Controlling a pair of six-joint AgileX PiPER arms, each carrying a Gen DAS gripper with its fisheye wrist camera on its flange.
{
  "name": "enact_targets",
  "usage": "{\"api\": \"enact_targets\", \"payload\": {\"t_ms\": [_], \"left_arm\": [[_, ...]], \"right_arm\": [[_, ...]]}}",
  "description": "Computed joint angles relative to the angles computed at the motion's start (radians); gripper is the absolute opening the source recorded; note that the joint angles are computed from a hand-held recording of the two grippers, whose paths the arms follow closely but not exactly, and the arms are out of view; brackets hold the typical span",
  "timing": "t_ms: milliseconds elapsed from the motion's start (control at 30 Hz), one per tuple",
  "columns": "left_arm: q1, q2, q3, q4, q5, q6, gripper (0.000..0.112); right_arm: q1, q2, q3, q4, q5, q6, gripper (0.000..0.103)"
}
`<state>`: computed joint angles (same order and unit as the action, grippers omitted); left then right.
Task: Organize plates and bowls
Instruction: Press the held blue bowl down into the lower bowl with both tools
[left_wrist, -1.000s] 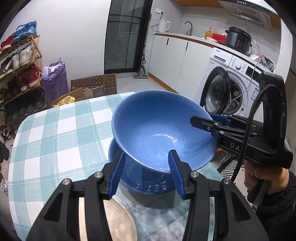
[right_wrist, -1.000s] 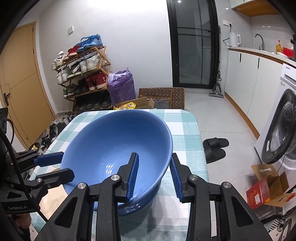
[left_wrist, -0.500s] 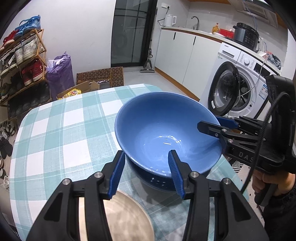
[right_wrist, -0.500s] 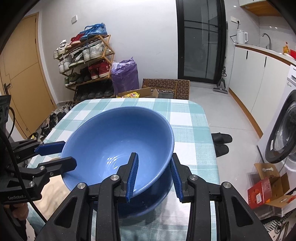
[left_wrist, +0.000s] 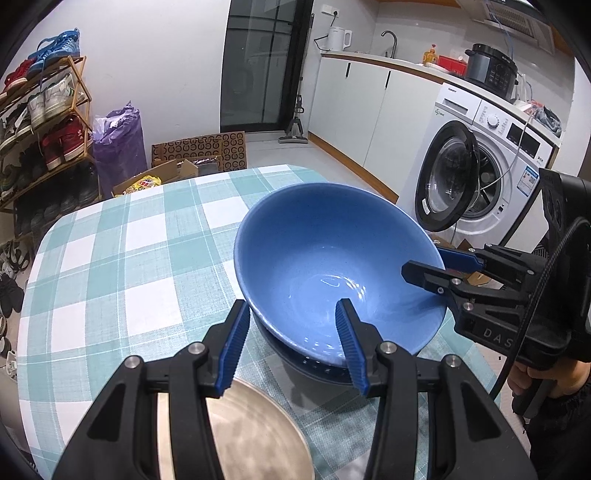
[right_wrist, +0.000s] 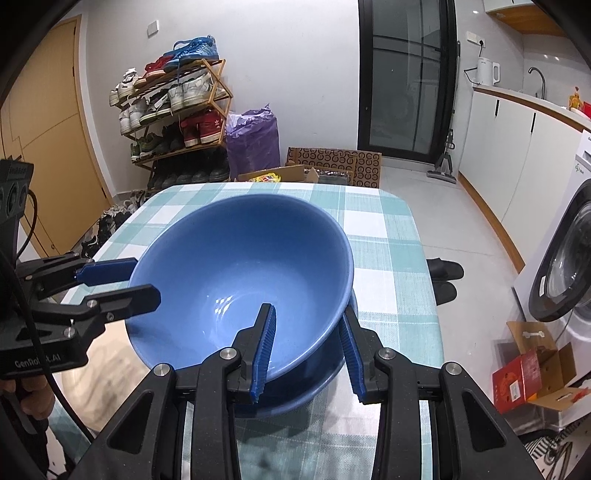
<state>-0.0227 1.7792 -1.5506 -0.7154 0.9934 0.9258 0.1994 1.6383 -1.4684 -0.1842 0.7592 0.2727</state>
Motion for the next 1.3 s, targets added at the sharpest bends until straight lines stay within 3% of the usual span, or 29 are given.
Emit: {"api": "enact_targets", "payload": {"t_ms": [1300], "left_arm": [[-0.085,0.009,0.036,0.126,-0.095,-0.058,0.049]], "right_arm": [[0.031,-0.044,0.069,-0.045,0.051,0.038,0.037]]}}
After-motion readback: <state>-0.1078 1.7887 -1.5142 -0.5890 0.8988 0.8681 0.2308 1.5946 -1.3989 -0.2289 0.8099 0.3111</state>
